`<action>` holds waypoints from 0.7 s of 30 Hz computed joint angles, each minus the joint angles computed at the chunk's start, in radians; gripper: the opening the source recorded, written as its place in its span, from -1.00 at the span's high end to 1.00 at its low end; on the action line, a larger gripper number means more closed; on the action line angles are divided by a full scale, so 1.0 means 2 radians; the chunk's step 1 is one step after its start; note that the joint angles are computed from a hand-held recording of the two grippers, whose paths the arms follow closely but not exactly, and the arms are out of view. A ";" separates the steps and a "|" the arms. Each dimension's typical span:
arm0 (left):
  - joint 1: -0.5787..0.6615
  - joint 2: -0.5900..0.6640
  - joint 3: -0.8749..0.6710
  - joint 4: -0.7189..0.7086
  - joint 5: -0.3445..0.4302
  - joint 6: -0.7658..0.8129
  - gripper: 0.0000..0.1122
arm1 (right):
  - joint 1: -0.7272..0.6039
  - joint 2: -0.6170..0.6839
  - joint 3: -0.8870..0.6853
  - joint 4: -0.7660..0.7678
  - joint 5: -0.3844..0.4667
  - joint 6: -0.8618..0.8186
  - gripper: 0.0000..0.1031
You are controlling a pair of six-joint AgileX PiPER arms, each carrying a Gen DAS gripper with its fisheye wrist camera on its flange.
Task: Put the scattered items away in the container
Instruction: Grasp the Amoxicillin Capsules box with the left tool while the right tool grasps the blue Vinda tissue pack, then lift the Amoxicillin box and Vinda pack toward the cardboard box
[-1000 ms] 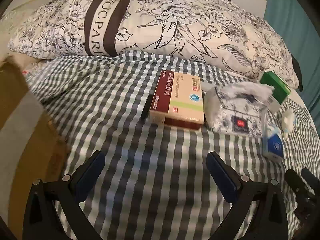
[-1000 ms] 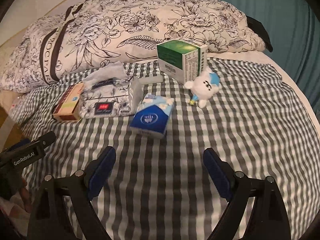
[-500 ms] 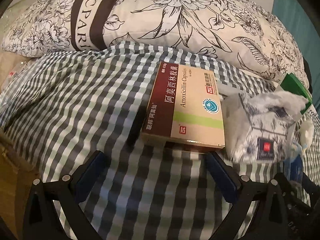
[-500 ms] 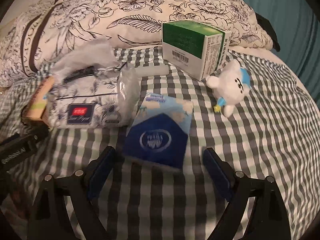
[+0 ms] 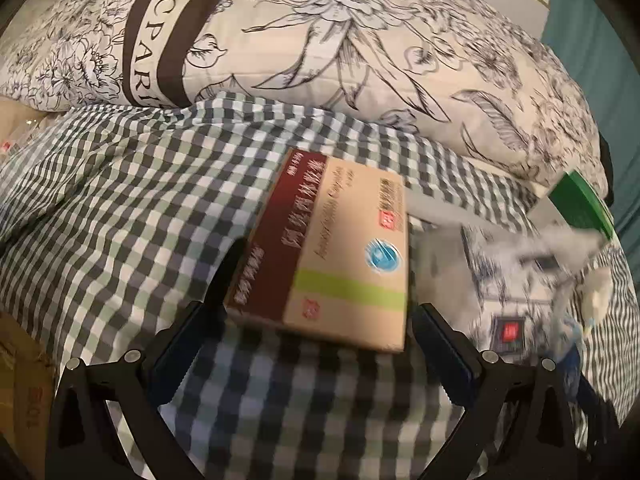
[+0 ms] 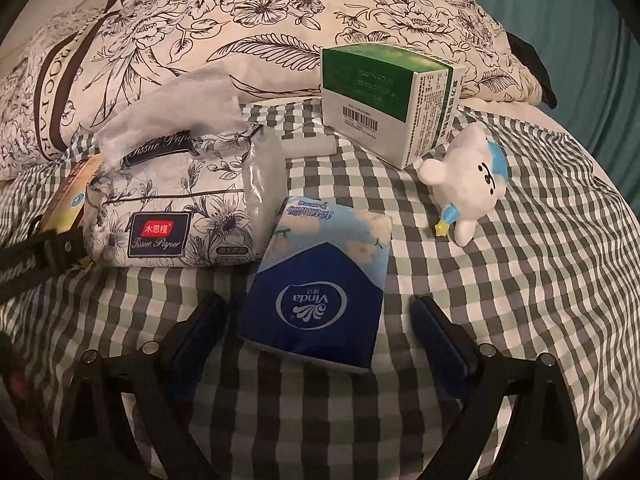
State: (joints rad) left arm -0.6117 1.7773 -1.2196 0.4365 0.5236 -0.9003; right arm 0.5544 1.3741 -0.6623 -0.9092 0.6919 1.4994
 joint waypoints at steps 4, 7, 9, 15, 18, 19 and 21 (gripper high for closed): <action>0.000 -0.006 0.010 0.021 -0.004 -0.006 -0.43 | 0.001 -0.001 0.004 -0.006 -0.004 0.008 -0.84; 0.002 -0.023 0.029 0.017 -0.011 0.007 -0.42 | -0.001 -0.006 0.010 -0.013 -0.011 0.018 -0.84; 0.008 -0.053 0.056 -0.003 -0.018 0.020 -0.42 | 0.000 -0.011 0.015 -0.019 -0.012 0.028 -0.77; 0.013 -0.162 0.138 -0.061 -0.002 0.050 -0.42 | -0.031 -0.095 0.063 0.019 -0.059 0.011 -0.02; -0.006 -0.210 0.169 -0.071 0.027 0.049 -0.42 | -0.012 -0.137 0.069 0.081 -0.030 -0.049 -0.01; -0.014 -0.226 0.180 -0.074 0.035 0.050 -0.42 | 0.007 -0.155 0.072 0.094 -0.009 -0.058 -0.01; -0.036 -0.263 0.208 -0.067 0.056 0.035 -0.42 | 0.048 -0.186 0.078 0.112 0.036 -0.060 0.00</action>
